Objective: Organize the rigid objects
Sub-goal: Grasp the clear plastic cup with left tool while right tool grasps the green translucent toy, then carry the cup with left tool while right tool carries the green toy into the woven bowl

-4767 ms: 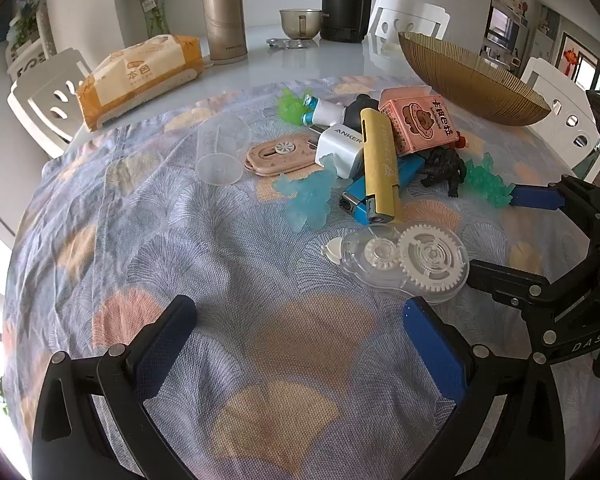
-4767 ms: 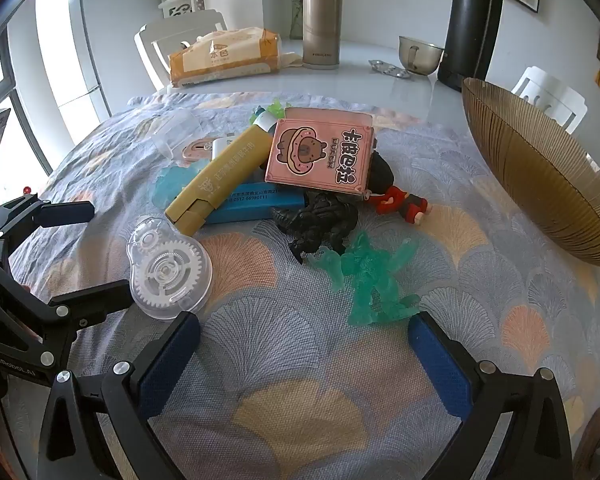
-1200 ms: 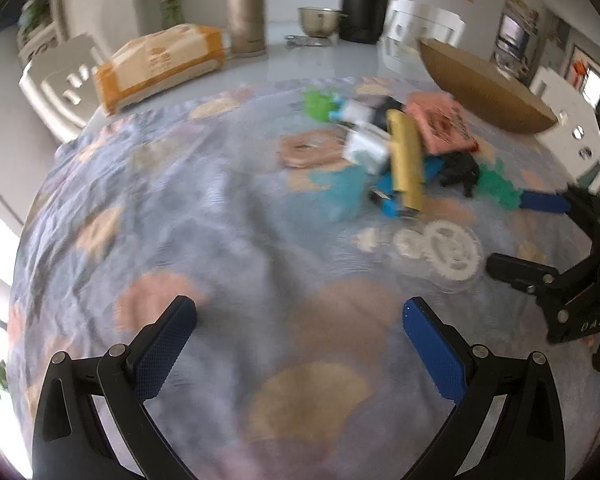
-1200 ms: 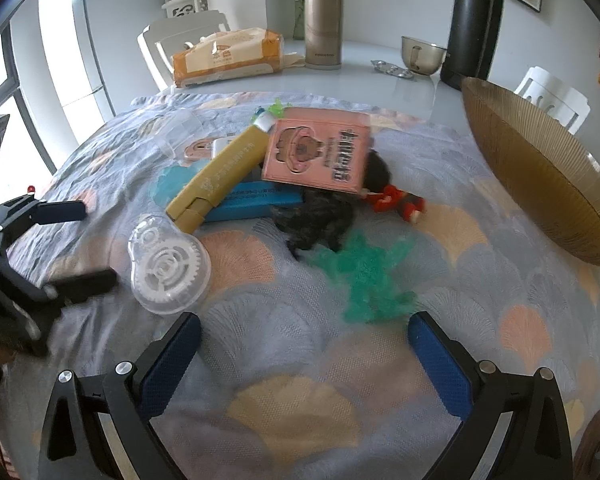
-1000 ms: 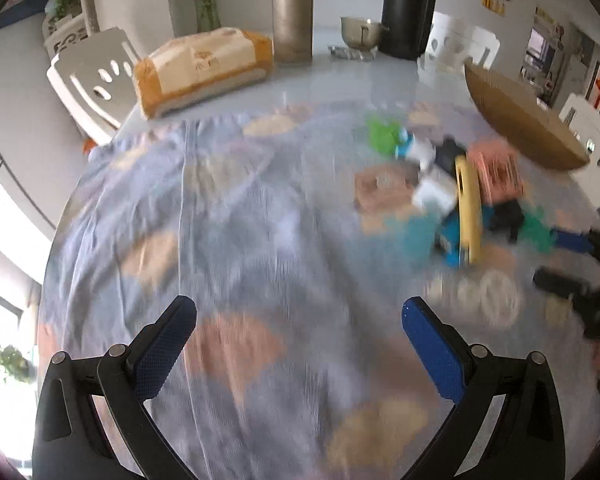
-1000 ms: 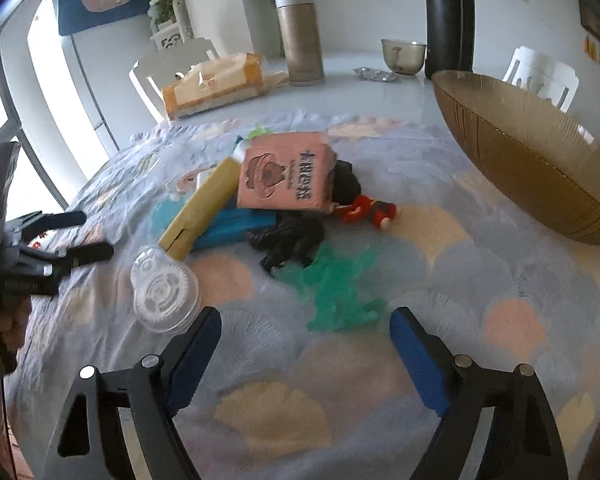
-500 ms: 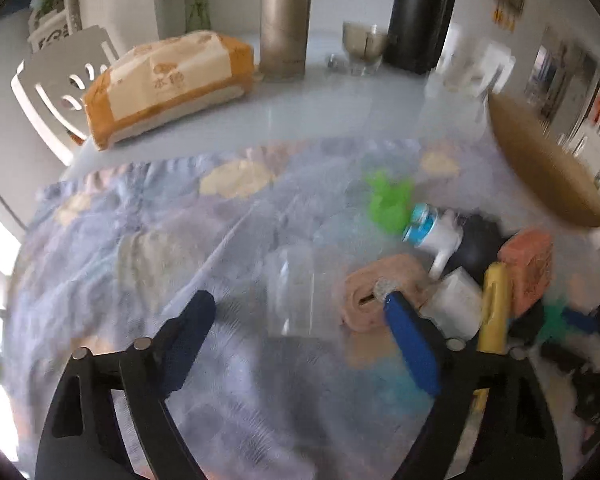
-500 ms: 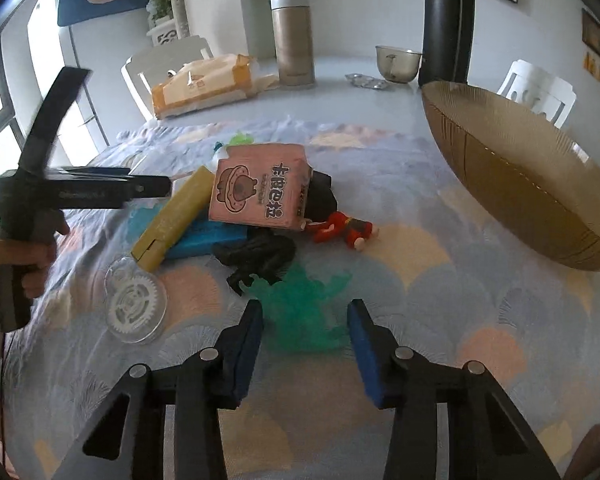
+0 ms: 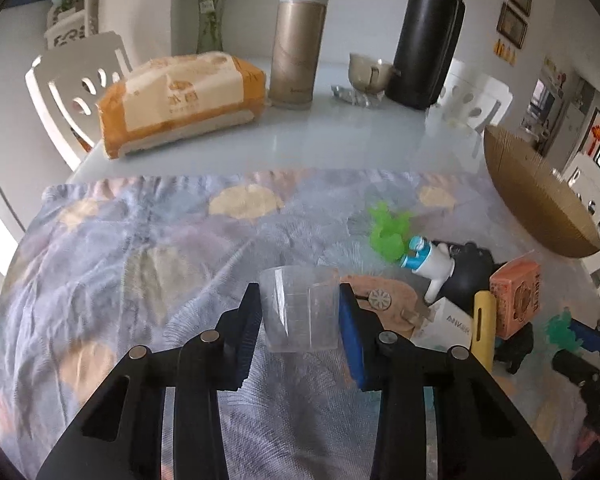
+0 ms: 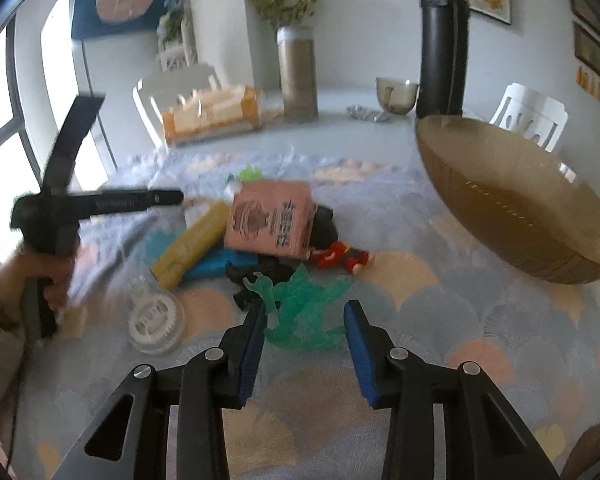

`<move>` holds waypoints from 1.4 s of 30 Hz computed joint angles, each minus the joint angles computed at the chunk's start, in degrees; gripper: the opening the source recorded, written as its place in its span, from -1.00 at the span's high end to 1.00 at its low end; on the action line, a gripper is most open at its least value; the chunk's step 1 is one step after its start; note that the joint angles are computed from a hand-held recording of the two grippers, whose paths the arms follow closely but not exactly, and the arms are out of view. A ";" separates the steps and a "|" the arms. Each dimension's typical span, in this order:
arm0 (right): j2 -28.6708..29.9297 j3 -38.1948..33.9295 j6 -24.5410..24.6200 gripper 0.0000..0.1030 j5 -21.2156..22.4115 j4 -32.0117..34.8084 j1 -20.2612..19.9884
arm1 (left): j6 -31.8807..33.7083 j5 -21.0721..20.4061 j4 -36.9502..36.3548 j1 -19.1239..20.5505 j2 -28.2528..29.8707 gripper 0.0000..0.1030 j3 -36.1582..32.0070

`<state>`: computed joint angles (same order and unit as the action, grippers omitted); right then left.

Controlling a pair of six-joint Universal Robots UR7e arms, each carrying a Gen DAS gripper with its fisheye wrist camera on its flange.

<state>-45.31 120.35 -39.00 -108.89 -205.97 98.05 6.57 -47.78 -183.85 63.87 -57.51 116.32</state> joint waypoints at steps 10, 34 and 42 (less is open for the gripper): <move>-7.59 1.34 8.43 0.24 11.83 9.01 -0.71 | -0.52 -1.06 -4.20 -1.55 -1.51 0.33 1.37; -12.38 -10.02 20.74 0.23 21.18 11.07 -11.80 | 3.19 -13.84 7.07 -9.81 20.30 0.33 -23.40; -13.25 -10.20 22.82 -0.15 22.83 12.90 -13.00 | 0.04 -15.31 10.12 -9.43 23.13 -0.18 -27.31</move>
